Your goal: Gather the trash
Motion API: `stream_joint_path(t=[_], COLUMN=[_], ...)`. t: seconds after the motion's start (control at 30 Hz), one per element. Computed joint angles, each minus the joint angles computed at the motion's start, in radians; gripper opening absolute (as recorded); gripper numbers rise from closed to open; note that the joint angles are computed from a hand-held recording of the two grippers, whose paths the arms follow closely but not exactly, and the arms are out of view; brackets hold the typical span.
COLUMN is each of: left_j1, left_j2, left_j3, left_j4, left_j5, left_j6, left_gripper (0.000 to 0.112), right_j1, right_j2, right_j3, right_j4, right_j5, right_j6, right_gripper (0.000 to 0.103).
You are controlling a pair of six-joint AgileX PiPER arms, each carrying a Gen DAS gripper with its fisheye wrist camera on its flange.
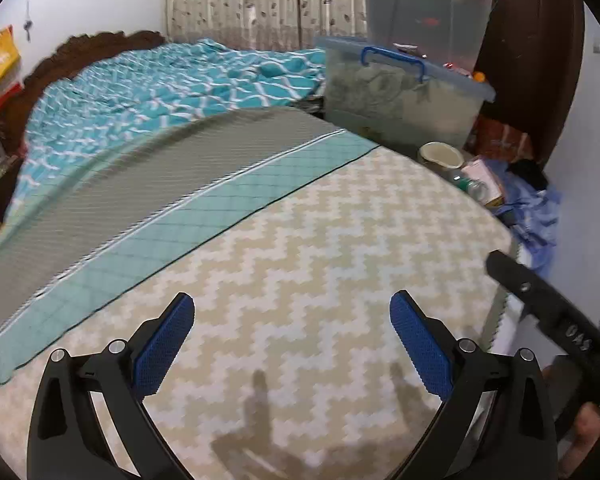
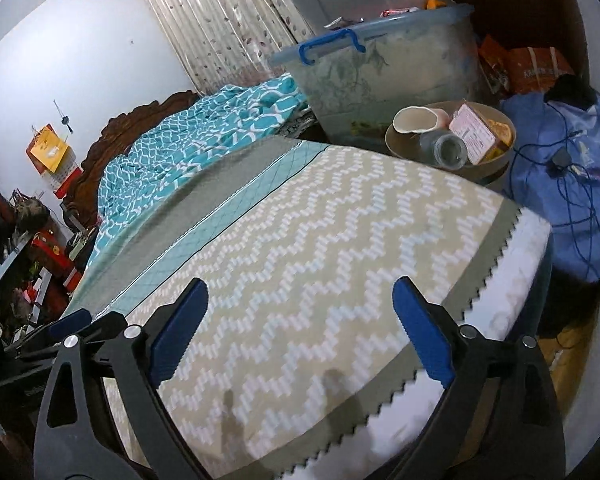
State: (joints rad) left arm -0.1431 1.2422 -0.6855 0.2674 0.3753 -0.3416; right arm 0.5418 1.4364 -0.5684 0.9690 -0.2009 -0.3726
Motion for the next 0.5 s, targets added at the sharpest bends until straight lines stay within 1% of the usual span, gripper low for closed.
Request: stream_joint_path(t=[0.03,0.13,0.23,0.33,0.4,0.5], left_j1=[-0.012,-0.028,-0.028,-0.043,-0.048,-0.064], left_j2=[-0.016,-0.067,-0.106,-0.134,-0.151,-0.166], left_j3=[0.014,0.066,0.101,0.125,0.134,0.136], left_j4=[0.075,0.218,0.237,0.288,0.295,0.317], left_j5=[0.009,0.015,0.020,0.042,0.053,0.071], left_j6=[-0.072,-0.211,-0.241,-0.306,-0.317,-0.341], left_gripper=[0.094,0.094,0.094,0.094,0.094,0.094], right_j1=[0.017,0.067,0.103,0.131,0.154,0.156], right_j2=[-0.008,-0.030,-0.038,-0.041,-0.045,-0.064], right_j3=[0.010,0.033,0.043,0.045,0.046,0.059], right_j4=[0.035,0.135,0.203,0.263,0.328,0.288], right_j5=[-0.013,-0.040,-0.055,-0.066,-0.089,-0.099], right_j6=[-0.020,-0.086,-0.140,-0.193,-0.245,-0.194], right_gripper=[0.095,0.096,0.097,0.097,0.099,0.099])
